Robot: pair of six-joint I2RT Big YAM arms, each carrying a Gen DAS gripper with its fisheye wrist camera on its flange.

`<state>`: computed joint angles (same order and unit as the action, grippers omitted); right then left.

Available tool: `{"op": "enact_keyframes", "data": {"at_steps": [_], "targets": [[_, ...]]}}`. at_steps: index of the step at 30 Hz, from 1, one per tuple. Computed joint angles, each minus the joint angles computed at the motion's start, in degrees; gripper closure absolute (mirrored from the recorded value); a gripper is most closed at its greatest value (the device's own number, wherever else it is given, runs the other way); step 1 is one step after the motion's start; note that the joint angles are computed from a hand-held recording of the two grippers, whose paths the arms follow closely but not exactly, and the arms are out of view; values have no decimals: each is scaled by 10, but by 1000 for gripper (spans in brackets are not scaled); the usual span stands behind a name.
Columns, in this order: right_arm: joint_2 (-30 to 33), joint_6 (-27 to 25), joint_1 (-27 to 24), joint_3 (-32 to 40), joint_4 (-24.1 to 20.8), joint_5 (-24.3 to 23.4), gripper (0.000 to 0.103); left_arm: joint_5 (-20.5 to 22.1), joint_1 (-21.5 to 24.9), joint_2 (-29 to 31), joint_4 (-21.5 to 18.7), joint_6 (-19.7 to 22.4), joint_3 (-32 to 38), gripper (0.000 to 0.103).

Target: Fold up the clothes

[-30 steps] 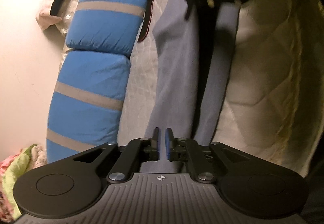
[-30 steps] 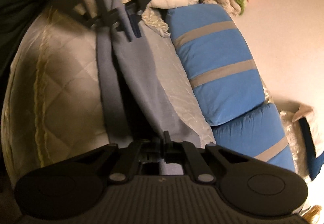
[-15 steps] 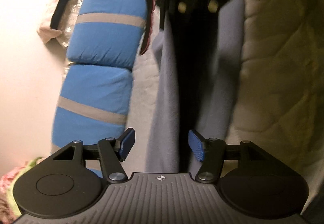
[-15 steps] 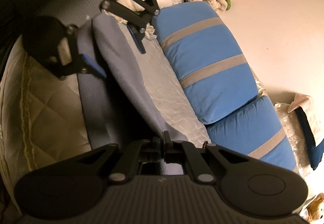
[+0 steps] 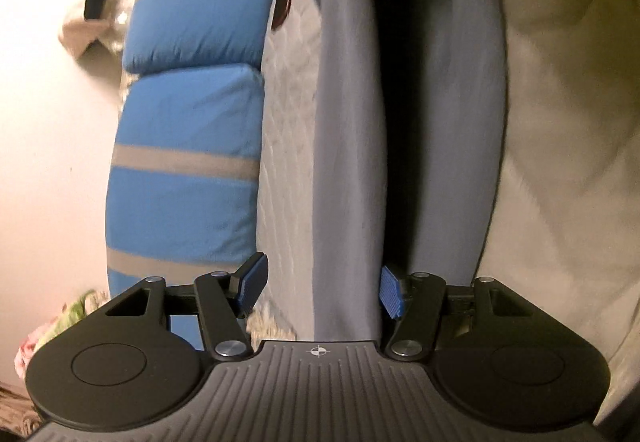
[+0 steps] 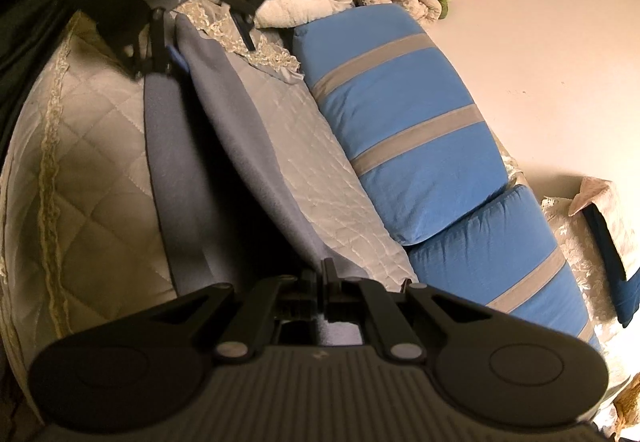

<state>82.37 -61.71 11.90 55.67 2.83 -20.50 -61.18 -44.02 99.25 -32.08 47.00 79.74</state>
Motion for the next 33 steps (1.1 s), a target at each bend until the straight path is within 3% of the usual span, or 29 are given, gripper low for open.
{"op": "enact_keyframes", "data": {"at_steps": [5,11,15,18,21,28,33], "targets": [[1,-2,0,0,-1,-2,88,-4,22,-31,-8,-2,-36,48],[1,-3,0,1,-4,-2,88,-6,42,-59,-25,-14,-73,57],[0,-6,1,0,-4,-1,88,-2,53,-81,9,11,-106,71],[0,-9,2,-2,0,-1,88,6,59,-87,3,-2,-111,81],[0,-10,3,-3,0,1,88,17,60,-93,12,6,-117,100],[-1,-15,2,-2,-4,1,88,30,63,-113,29,21,-127,100],[-3,-20,2,-4,-10,-3,88,27,57,-130,8,14,-135,100]]}}
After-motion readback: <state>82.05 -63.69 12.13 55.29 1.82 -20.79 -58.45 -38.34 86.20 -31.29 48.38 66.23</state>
